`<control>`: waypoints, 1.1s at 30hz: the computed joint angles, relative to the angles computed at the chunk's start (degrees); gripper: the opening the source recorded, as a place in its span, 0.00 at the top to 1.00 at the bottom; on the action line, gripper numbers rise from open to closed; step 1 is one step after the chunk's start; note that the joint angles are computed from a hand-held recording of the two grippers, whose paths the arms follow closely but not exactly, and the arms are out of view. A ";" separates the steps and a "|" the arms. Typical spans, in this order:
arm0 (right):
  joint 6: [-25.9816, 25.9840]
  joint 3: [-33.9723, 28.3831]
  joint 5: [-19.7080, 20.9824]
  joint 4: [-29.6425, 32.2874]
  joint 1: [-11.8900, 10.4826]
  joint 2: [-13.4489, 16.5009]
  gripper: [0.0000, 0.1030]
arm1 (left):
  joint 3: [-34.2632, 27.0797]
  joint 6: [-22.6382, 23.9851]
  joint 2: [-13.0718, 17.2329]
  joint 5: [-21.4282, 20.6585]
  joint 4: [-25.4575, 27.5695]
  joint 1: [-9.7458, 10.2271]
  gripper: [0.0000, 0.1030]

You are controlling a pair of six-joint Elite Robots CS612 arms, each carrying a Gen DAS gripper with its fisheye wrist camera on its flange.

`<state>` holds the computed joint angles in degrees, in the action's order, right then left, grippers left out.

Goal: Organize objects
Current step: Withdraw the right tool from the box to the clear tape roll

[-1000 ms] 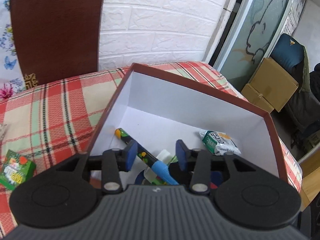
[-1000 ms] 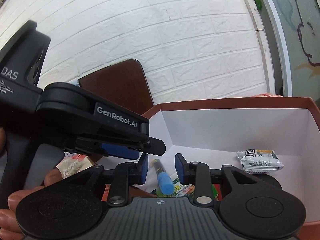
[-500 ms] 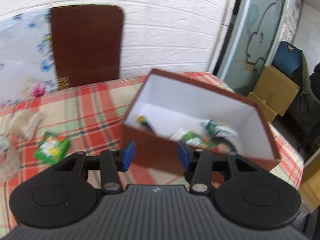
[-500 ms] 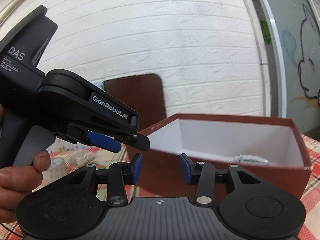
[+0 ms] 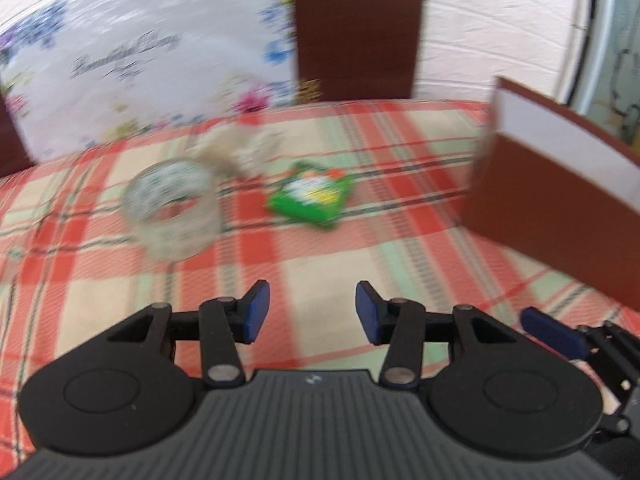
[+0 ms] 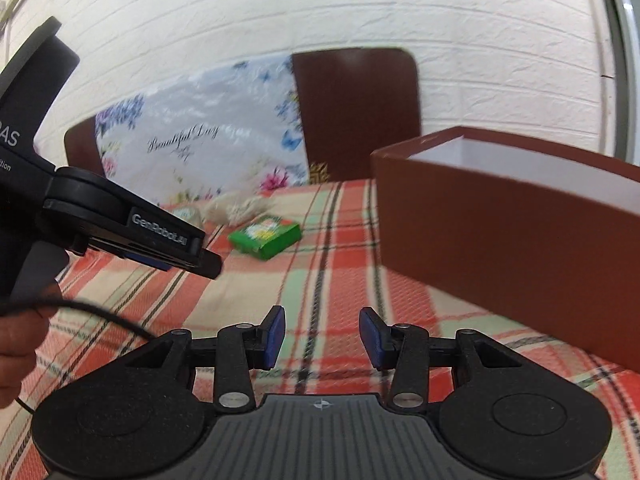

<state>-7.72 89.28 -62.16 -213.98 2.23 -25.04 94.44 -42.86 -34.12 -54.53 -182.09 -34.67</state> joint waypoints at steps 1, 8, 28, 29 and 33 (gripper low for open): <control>-0.75 -0.05 -0.22 0.96 0.26 -0.03 0.60 | 0.60 -0.98 -0.11 0.33 0.32 0.19 0.52; -5.60 0.78 -1.30 4.84 1.68 -0.72 0.59 | 3.85 -7.21 -0.50 1.55 1.98 1.76 0.51; -14.89 -6.55 -3.01 11.82 7.22 1.13 0.38 | 10.31 -20.58 1.44 13.90 -5.77 5.43 0.14; -15.26 -7.30 -3.04 12.12 7.57 1.40 0.34 | 10.36 -21.10 1.57 14.11 -6.13 5.45 0.14; -17.71 -11.07 -2.45 13.55 9.03 2.87 0.28 | 9.96 -20.14 1.85 15.03 -6.08 5.20 0.13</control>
<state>-25.43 78.22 -64.61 -200.43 11.27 -22.17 104.40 -63.00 -32.28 -39.51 -188.17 -29.46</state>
